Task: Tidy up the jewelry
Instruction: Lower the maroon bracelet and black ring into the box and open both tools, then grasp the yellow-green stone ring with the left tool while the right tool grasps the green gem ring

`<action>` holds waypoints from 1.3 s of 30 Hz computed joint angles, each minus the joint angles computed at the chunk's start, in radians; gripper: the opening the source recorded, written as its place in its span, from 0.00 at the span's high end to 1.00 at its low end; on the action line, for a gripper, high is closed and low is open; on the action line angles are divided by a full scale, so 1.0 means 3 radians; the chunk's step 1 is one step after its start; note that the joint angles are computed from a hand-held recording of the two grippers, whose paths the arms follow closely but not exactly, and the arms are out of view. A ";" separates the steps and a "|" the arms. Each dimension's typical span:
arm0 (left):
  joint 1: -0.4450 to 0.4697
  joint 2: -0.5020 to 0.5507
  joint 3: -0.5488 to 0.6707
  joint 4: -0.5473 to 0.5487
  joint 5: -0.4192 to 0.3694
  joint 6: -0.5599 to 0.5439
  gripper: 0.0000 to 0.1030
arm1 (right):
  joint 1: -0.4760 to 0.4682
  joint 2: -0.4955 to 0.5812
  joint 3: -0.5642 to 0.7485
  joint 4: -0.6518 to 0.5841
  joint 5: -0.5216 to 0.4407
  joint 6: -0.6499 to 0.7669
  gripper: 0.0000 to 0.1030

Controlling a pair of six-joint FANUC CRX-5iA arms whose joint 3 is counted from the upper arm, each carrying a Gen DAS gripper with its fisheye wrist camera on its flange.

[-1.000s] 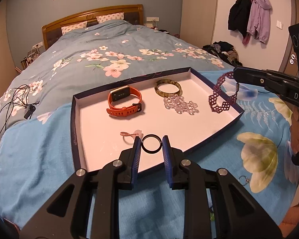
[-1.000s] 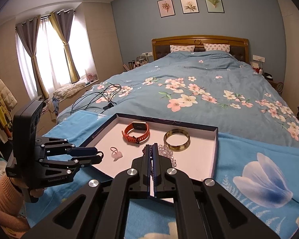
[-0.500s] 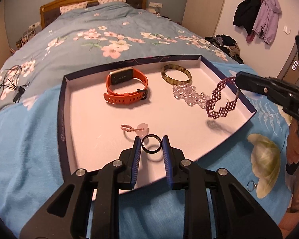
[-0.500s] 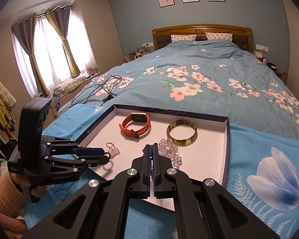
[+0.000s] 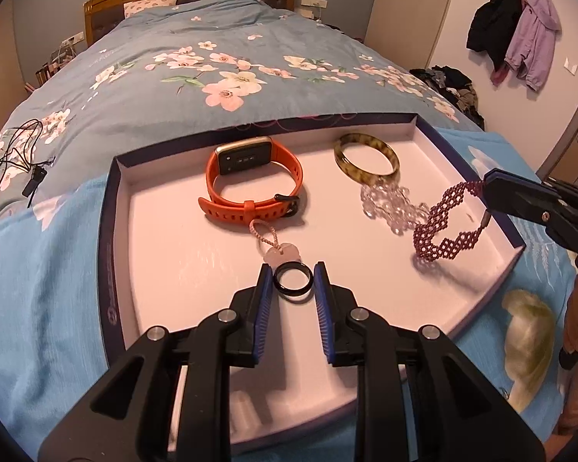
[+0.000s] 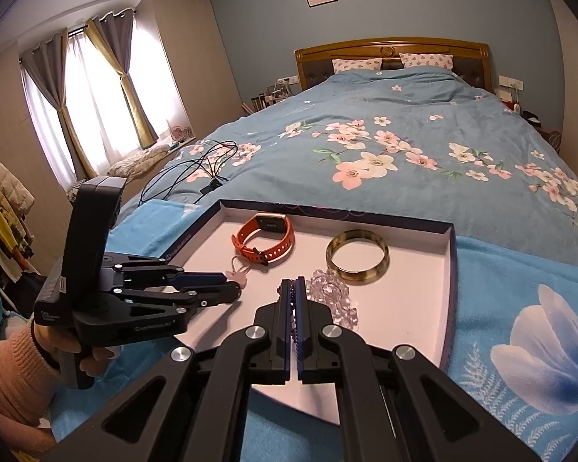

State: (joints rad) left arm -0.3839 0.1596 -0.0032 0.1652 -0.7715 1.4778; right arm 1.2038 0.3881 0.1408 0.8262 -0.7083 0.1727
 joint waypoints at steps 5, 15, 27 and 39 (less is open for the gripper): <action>-0.0005 0.0007 0.0008 0.0001 0.0014 0.0036 0.78 | -0.0044 0.0072 0.0097 -0.0203 -0.0047 0.0098 0.99; -0.0023 -0.0171 -0.0139 -0.0038 0.0132 0.0073 0.71 | -0.0096 0.0094 0.0083 -0.0293 -0.0179 -0.0071 0.99; -0.0069 -0.0880 -0.0710 -0.0092 0.0427 0.0023 0.61 | -0.0040 -0.0032 -0.0097 -0.0007 -0.0220 -0.0387 0.88; -0.0170 -0.1434 -0.1107 -0.0219 0.0441 0.0052 0.54 | 0.0310 -0.0348 -0.0440 0.0390 -0.0276 -0.0478 0.74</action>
